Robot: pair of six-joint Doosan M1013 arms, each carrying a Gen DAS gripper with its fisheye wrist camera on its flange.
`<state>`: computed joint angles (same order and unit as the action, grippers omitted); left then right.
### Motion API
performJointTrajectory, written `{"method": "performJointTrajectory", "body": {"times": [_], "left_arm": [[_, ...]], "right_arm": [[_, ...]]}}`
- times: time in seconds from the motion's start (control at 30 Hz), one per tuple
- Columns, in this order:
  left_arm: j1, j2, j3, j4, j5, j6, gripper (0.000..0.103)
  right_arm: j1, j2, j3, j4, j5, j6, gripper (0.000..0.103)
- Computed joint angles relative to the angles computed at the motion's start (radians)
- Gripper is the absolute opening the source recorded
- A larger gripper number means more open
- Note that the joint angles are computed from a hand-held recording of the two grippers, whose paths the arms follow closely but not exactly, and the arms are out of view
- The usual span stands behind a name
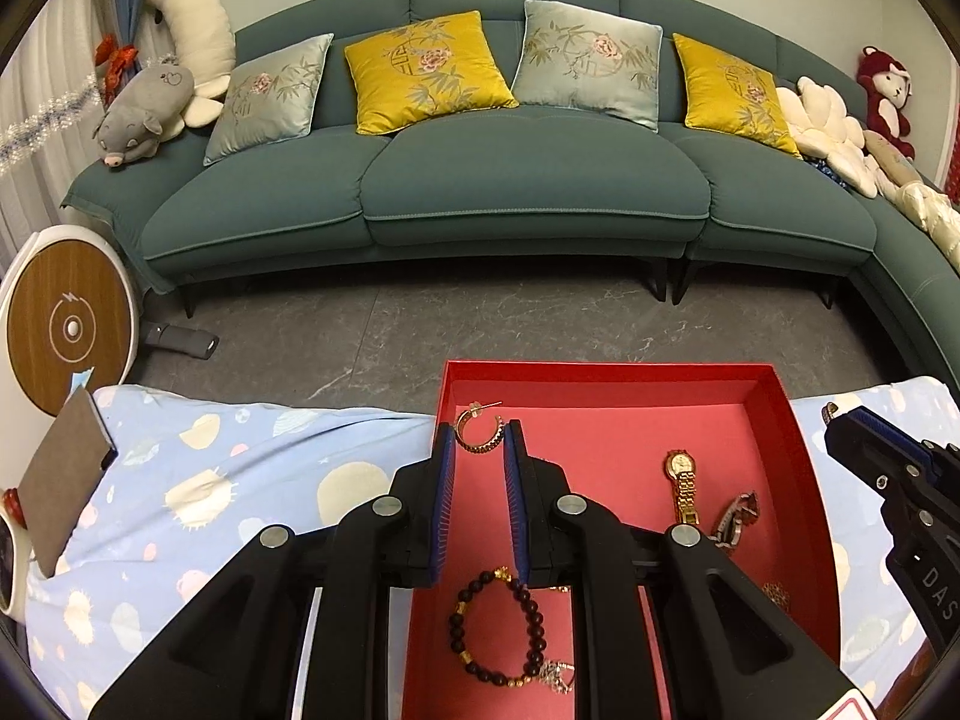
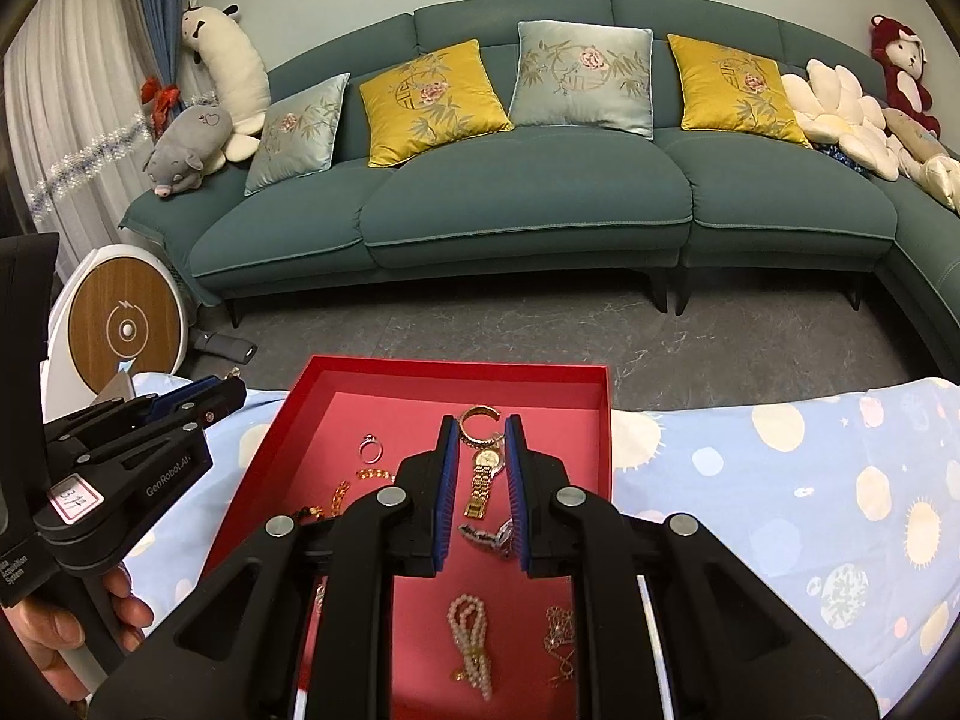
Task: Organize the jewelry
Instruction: 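Lower the right tool into the box and open it to release the earring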
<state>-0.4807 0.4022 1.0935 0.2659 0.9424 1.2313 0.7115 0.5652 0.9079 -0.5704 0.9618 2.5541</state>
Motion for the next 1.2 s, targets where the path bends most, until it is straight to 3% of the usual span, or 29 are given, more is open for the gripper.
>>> {"method": "performJointTrajectory", "body": {"times": [0.87,1.03,1.13,1.2], "left_arm": [[0.011,0.069,-0.046,0.011,0.04,-0.016,0.014],[0.011,0.073,-0.055,0.023,0.054,-0.035,0.021],[0.014,0.066,-0.05,0.028,0.05,-0.047,0.031],[0.014,0.055,-0.04,0.036,0.037,-0.064,0.032]], "right_arm": [[-0.037,0.087,-0.088,0.06,0.06,-0.049,0.015],[-0.034,0.088,-0.088,0.038,0.06,-0.035,0.016],[-0.03,0.079,-0.073,0.011,0.054,0.003,0.034],[-0.029,0.067,-0.056,0.001,0.039,0.017,0.034]]}}
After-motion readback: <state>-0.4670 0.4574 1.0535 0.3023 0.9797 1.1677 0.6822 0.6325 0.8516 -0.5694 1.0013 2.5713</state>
